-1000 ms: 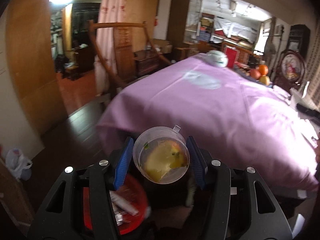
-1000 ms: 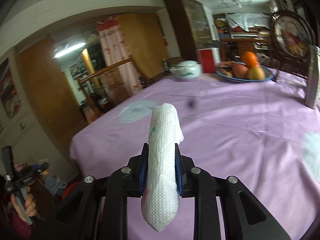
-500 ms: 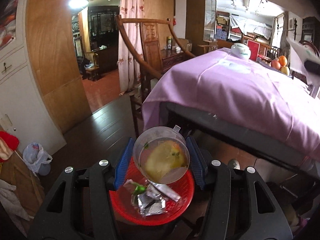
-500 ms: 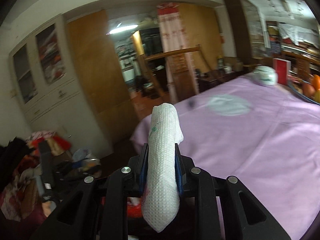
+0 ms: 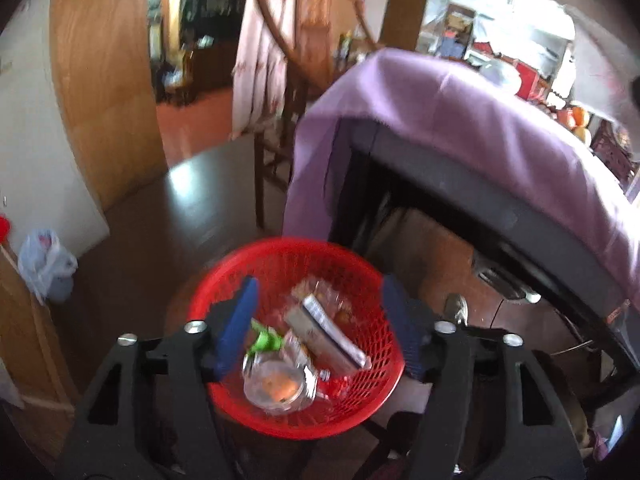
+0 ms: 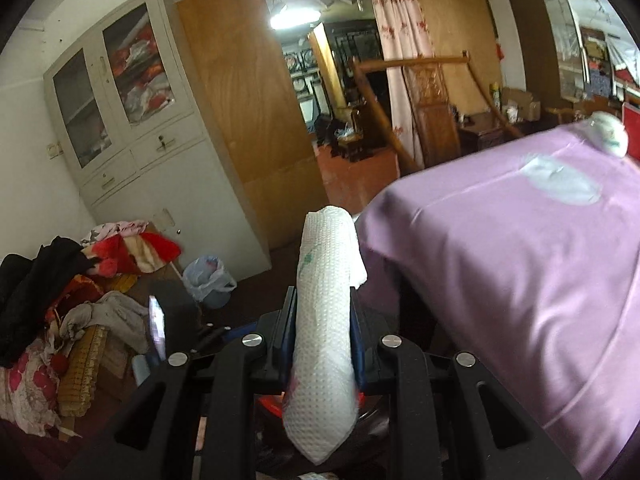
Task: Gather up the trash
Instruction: 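Drop the napkin into the wastebasket with the right gripper while the left drops the cup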
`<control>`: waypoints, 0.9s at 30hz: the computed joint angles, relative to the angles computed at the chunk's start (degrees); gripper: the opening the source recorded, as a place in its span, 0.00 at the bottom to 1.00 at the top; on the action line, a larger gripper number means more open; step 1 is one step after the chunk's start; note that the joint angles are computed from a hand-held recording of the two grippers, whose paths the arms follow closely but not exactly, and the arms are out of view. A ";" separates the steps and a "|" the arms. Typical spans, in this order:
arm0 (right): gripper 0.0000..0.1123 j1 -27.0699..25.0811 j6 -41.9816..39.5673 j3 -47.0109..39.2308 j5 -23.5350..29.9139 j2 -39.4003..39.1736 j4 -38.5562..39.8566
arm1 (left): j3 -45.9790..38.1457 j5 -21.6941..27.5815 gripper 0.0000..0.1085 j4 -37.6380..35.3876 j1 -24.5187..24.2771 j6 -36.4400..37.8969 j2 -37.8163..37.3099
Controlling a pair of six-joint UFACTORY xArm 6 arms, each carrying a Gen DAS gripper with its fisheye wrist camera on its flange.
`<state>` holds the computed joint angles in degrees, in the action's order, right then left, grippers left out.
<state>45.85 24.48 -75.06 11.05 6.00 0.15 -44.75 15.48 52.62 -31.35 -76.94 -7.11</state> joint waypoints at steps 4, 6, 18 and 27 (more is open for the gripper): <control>0.22 1.22 -4.75 -2.88 0.90 3.69 5.03 | 1.49 0.61 0.66 1.21 1.02 -2.55 -1.25; 0.22 1.73 -4.88 -4.73 2.05 5.87 5.64 | 2.07 2.64 0.74 3.68 1.63 -5.50 -2.60; 0.22 3.24 -12.69 -21.16 11.03 21.96 14.19 | 9.95 3.68 0.79 2.91 9.60 -7.92 -8.64; 0.23 3.30 -13.02 -42.38 22.61 39.05 15.72 | 13.42 -0.25 0.79 0.19 13.77 -6.76 -8.30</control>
<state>49.14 11.46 -117.45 33.67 45.05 15.86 -31.33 15.23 52.80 -17.58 -83.70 -15.41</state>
